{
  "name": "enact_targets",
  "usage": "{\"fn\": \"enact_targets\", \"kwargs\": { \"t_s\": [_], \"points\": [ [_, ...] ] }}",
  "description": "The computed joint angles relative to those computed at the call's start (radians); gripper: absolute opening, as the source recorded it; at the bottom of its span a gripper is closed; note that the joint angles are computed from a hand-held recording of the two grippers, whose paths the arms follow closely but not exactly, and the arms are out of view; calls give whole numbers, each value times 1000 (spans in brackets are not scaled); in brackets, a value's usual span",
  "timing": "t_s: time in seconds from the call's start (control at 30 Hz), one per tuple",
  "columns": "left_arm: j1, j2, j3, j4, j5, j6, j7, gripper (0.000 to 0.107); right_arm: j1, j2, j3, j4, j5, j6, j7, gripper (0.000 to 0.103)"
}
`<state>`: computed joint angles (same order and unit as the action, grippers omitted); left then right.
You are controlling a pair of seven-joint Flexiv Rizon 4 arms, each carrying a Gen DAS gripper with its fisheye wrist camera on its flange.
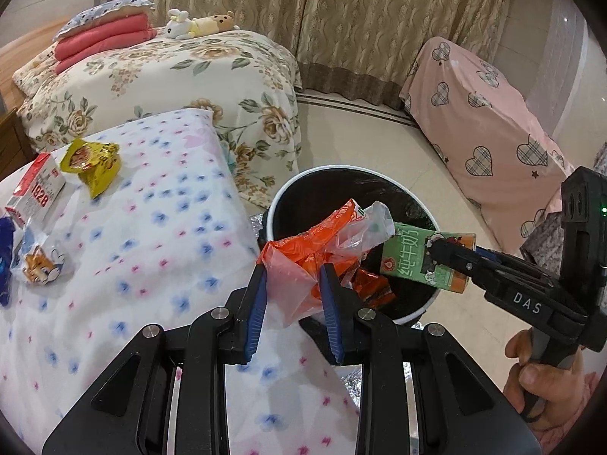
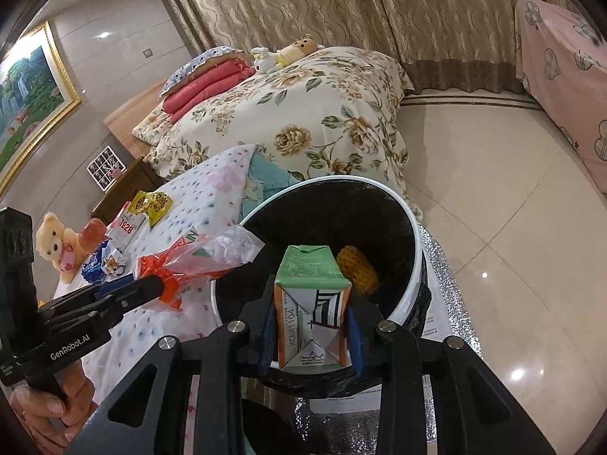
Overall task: Collect trash
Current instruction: 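Carry both items over the bin and open both grippers to drop them, then move both open grippers back over the bed toward the blue bag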
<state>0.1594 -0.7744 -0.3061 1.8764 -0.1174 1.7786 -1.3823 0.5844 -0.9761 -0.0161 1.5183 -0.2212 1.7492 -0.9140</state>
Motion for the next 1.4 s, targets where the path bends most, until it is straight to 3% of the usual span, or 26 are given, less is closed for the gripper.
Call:
{"fn": "enact_targets", "kwargs": {
  "t_s": [0.57, 0.8, 0.87, 0.93, 1.07, 1.13, 1.4],
  "points": [
    [-81, -37, 63, -93, -69, -96, 23, 28, -28, -38, 20, -81, -20, -53, 9, 31],
    [-87, -37, 65, -92, -87, -95, 28, 37, -33, -44, 19, -100, -22, -65, 20, 32],
    [-65, -33, 42, -78, -85, -82, 31, 49, -40, -44, 30, -103, -24, -66, 20, 35],
    [-60, -25, 40, -62, -85, -64, 23, 70, -48, -44, 43, -103, -24, -61, 20, 43],
    [-37, 4, 33, -3, -66, -10, -3, 72, -25, -29, 15, -78, -11, -33, 30, 55],
    [-7, 17, 13, 32, -48, 17, -18, 73, -22, -24, 17, -67, -6, -17, 32, 67],
    [59, 69, 32, 175, 22, 146, -140, 74, -4, -12, 45, -57, -15, 7, 20, 78]
  ]
}}
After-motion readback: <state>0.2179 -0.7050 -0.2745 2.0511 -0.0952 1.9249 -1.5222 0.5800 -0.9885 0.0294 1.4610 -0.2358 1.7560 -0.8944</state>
